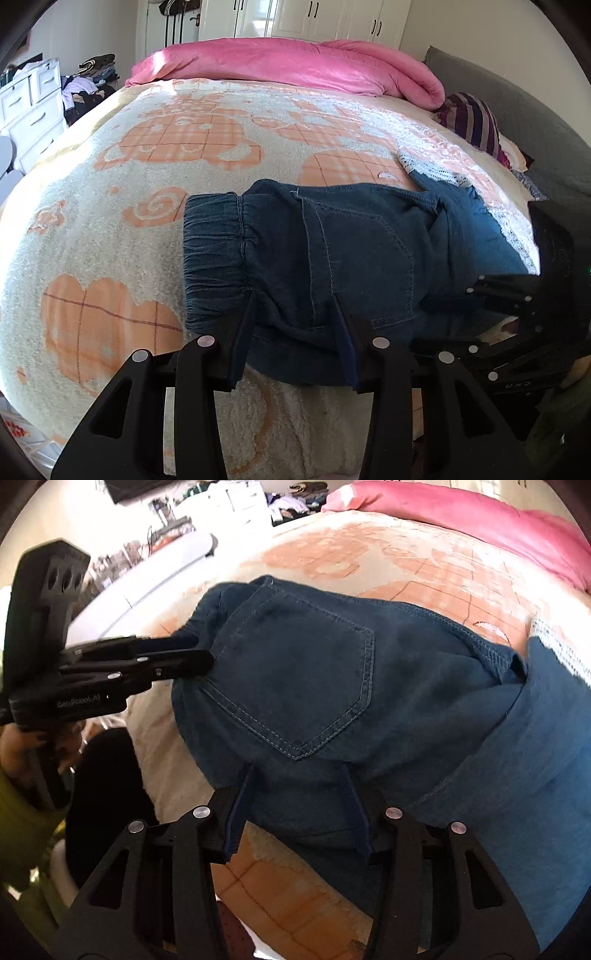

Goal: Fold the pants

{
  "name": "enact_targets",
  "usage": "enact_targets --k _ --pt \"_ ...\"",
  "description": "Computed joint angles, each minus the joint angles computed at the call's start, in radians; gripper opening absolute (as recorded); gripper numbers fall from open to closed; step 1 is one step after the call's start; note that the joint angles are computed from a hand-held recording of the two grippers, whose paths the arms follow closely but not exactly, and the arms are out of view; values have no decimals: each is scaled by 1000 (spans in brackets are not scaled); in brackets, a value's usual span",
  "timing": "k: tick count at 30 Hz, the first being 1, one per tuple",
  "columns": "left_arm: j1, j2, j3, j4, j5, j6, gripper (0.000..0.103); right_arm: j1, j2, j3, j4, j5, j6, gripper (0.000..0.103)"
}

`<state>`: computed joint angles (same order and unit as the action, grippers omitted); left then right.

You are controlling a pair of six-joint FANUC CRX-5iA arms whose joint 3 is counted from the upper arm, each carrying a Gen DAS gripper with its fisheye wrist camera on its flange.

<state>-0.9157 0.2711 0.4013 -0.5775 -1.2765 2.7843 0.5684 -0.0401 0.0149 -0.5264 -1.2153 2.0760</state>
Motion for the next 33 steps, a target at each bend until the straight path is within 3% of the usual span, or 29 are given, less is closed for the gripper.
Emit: enact_targets --k 5,8,11,16,20,26,33 --pt "-42 -28 7 -79 20 58 42 -92 -30 32 -85 -17 51 48" --pt "-71 -13 67 -128 -17 38 54 -140 -24 68 -66 15 22 55" --pt "-69 7 111 -116 -1 -8 55 -169 -10 91 -28 58 -9 59" --pt "-28 57 145 -3 112 -92 58 -198 47 150 40 98 -52 66" --pt "25 114 141 167 258 -187 58 -200 84 187 77 117 -66 72" --pt "97 165 72 412 439 -285 47 -174 179 278 157 112 -111 73" --pt "122 221 113 432 415 -267 49 -118 303 366 266 100 -166 76"
